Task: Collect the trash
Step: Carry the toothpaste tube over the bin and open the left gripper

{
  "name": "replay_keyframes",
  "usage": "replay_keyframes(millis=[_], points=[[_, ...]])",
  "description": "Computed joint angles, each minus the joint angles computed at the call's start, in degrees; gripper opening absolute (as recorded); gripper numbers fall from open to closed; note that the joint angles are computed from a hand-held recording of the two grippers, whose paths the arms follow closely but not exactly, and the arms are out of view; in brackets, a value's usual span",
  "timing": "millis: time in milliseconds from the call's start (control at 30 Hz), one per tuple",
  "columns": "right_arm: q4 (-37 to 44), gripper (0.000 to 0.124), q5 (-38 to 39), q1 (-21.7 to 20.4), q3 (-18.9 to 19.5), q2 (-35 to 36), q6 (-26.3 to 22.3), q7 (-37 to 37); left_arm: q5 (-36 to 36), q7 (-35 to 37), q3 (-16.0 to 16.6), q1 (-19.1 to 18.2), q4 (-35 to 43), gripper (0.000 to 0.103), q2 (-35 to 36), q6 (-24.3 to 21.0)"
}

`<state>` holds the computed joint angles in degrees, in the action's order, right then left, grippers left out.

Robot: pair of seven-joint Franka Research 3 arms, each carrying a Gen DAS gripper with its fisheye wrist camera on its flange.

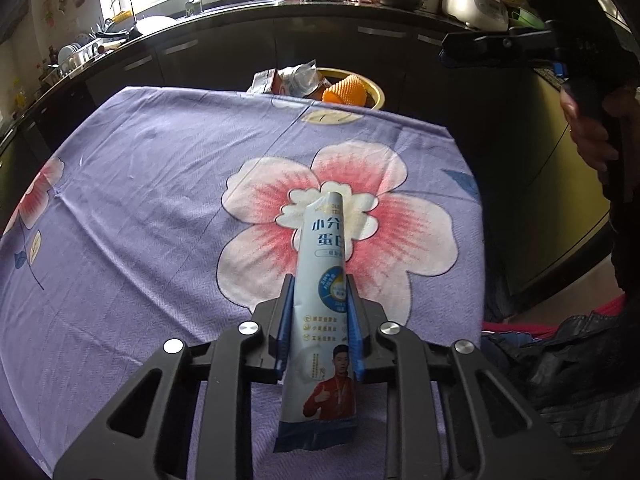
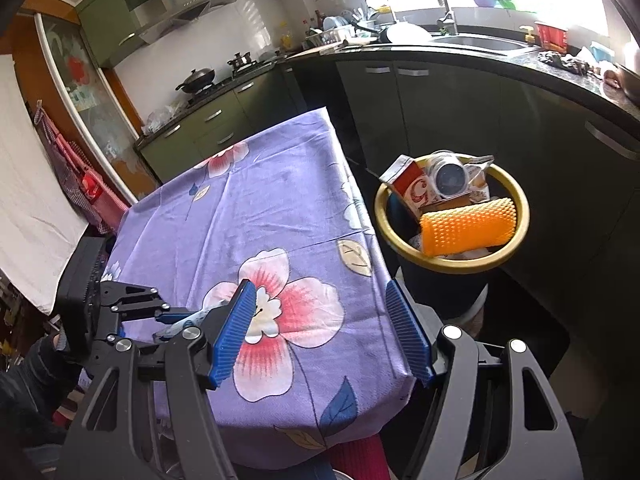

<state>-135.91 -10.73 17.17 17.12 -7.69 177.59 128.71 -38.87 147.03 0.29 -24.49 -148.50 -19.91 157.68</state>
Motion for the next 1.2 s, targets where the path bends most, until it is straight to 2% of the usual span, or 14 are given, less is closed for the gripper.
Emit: replay_keyframes(millis=[100, 300, 433, 600, 733, 967, 1067, 1133, 1200], points=[[-1.4, 0.067, -4.2, -4.1, 2.7, -1.8, 0.6, 4.9, -0.1, -0.8, 0.1, -0.1, 0.9, 0.023, -0.9, -1.5], [-5.3, 0.067, -4.8, -10.0, 6.0, -5.3, 3.0, 8.0, 0.4, -0.9, -1.4, -0.5, 8.2, 0.023, 2.0, -5.0], [-8.9, 0.067, 0.0, -8.8, 3.4, -6.7, 5.7, 5.0, 1.4, -2.2, -4.8, 0.5, 16.6, 0.023, 8.3, -5.8], [-11.9, 0.067, 5.2, -7.0, 0.1, -7.3, 7.3, 1.7, 4.6, -5.3, -9.8, 3.0, 31.7, 0.023, 20.5, -8.9], [-13.7, 0.067, 9.2, -4.0, -4.0, -7.4, 8.0, -1.5, 10.9, -7.4, -13.1, 4.2, 44.2, 0.023, 31.3, -11.2], [-14.4, 0.067, 15.4, -2.3, -6.5, -6.0, 8.1, -5.5, 25.9, -15.5, -14.4, 3.2, 64.7, 0.024, 48.5, -17.7], [-14.0, 0.067, 18.1, 0.2, -8.6, -5.2, 7.9, -7.9, 29.6, -18.8, -14.9, 3.1, 70.4, 0.027, 53.2, -19.1], [-13.6, 0.067, 19.7, 1.3, -9.5, -4.7, 7.7, -9.5, 31.4, -20.8, -15.5, 3.4, 71.6, 0.029, 54.6, -18.1], [-13.4, 0.068, 21.0, 1.0, -8.9, -4.6, 7.9, -10.6, 32.4, -21.8, -16.7, 4.5, 72.3, 0.036, 55.4, -18.2]])
